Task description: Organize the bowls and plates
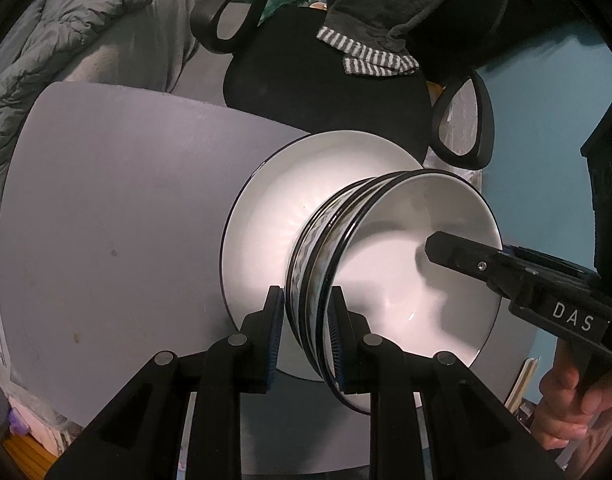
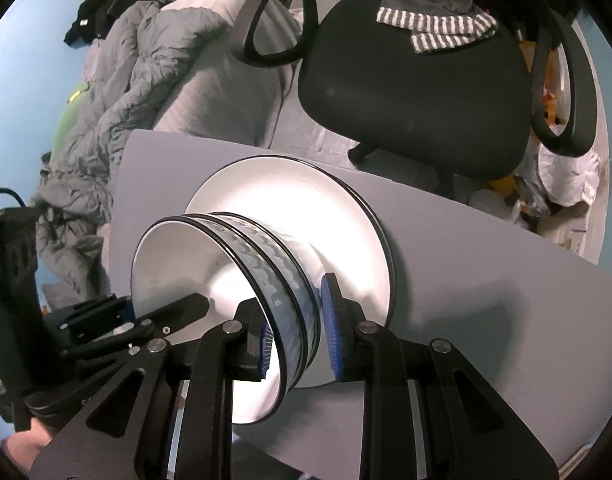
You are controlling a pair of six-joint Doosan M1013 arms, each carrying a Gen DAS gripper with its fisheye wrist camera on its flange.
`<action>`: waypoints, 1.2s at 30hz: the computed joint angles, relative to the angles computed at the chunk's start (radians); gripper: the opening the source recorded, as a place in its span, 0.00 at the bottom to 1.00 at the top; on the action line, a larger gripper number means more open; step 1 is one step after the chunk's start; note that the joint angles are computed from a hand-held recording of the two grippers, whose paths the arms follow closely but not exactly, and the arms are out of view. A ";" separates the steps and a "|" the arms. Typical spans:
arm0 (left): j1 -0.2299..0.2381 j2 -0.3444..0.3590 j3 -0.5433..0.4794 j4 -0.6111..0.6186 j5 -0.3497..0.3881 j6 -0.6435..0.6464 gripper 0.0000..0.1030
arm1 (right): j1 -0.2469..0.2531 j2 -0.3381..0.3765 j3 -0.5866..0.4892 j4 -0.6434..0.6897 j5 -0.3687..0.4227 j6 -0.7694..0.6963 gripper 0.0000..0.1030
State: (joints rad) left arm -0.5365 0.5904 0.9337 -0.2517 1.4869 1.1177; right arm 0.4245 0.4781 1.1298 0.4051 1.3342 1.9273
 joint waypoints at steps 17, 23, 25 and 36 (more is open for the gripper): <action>-0.031 -0.059 0.024 0.186 -0.068 -0.046 0.54 | 0.047 -0.025 -0.040 -0.259 -0.026 0.036 0.64; -0.060 -0.108 0.032 0.305 -0.136 -0.033 0.71 | 0.067 -0.056 -0.054 -0.331 -0.032 0.048 0.65; -0.066 -0.129 0.041 0.329 -0.165 -0.047 0.74 | 0.071 -0.067 -0.057 -0.339 -0.033 0.062 0.65; -0.084 -0.208 0.060 0.334 -0.215 -0.106 0.78 | 0.094 -0.138 -0.058 -0.397 -0.044 0.130 0.66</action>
State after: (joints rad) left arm -0.6205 0.3823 0.9938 0.0822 1.2719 1.0117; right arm 0.5184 0.3400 1.0718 0.0079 1.2906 2.0570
